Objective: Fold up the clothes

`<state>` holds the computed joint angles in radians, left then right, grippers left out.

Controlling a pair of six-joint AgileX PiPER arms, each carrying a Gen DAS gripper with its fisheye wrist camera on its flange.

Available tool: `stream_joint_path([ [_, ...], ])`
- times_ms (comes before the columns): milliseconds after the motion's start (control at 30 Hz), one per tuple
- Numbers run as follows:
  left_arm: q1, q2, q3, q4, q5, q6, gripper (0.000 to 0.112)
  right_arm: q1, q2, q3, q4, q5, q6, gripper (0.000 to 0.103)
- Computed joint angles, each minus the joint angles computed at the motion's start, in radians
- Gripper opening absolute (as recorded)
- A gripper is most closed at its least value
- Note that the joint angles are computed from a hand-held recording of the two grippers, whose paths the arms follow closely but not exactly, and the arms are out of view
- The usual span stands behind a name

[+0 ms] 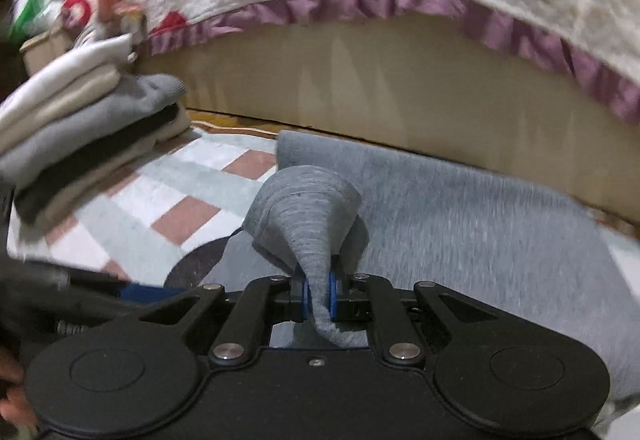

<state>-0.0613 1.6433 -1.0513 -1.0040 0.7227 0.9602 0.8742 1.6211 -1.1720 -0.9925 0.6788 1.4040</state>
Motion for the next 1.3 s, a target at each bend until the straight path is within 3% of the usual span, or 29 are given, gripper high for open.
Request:
stream_joint_path([
  [200,0.059,0.023,-0.050,-0.049,0.064,-0.019,0.053,0.039,0.031,-0.051,0.023,0.068,-0.190,0.012],
  [433,0.144,0.035,-0.085,-0.170,0.192,0.017,0.053,0.072,0.096,-0.096,0.000,0.096,-0.205,0.013],
  [500,0.144,0.033,-0.088,-0.171,0.200,0.045,0.053,0.063,0.106,-0.121,0.086,0.065,-0.275,0.014],
  [600,0.125,0.003,-0.071,-0.142,0.144,0.080,0.053,0.022,0.115,-0.182,0.262,0.034,-0.491,0.015],
  [667,0.131,0.008,-0.073,-0.155,0.150,0.073,0.053,-0.008,0.124,-0.229,0.386,0.033,-0.650,0.022],
  [700,0.135,0.012,-0.078,-0.160,0.158,0.062,0.053,-0.027,0.112,-0.228,0.453,0.010,-0.700,0.033],
  [767,0.139,0.013,-0.077,-0.174,0.160,0.057,0.053,-0.073,0.044,-0.157,0.611,-0.098,-0.758,0.044],
  [867,0.134,-0.014,-0.059,-0.181,0.124,0.074,0.053,-0.111,-0.098,0.031,0.800,-0.293,-0.803,0.042],
  [933,0.122,-0.056,-0.035,-0.204,0.101,0.142,0.053,-0.111,-0.218,0.167,0.769,-0.383,-0.643,0.042],
  [1000,0.072,-0.106,-0.021,-0.224,0.091,0.268,0.057,-0.087,-0.346,0.244,0.600,-0.314,-0.443,0.042],
  [1133,-0.091,-0.117,-0.086,-0.145,0.007,0.321,0.057,0.039,-0.464,0.290,0.248,0.080,-0.161,0.043],
  [1233,-0.210,-0.030,-0.236,0.117,-0.069,0.072,0.057,-0.019,-0.510,0.287,0.237,0.211,-0.207,0.043],
  [1300,-0.246,0.057,-0.332,0.317,-0.108,-0.099,0.047,-0.099,-0.516,0.284,0.236,0.191,-0.243,0.046],
])
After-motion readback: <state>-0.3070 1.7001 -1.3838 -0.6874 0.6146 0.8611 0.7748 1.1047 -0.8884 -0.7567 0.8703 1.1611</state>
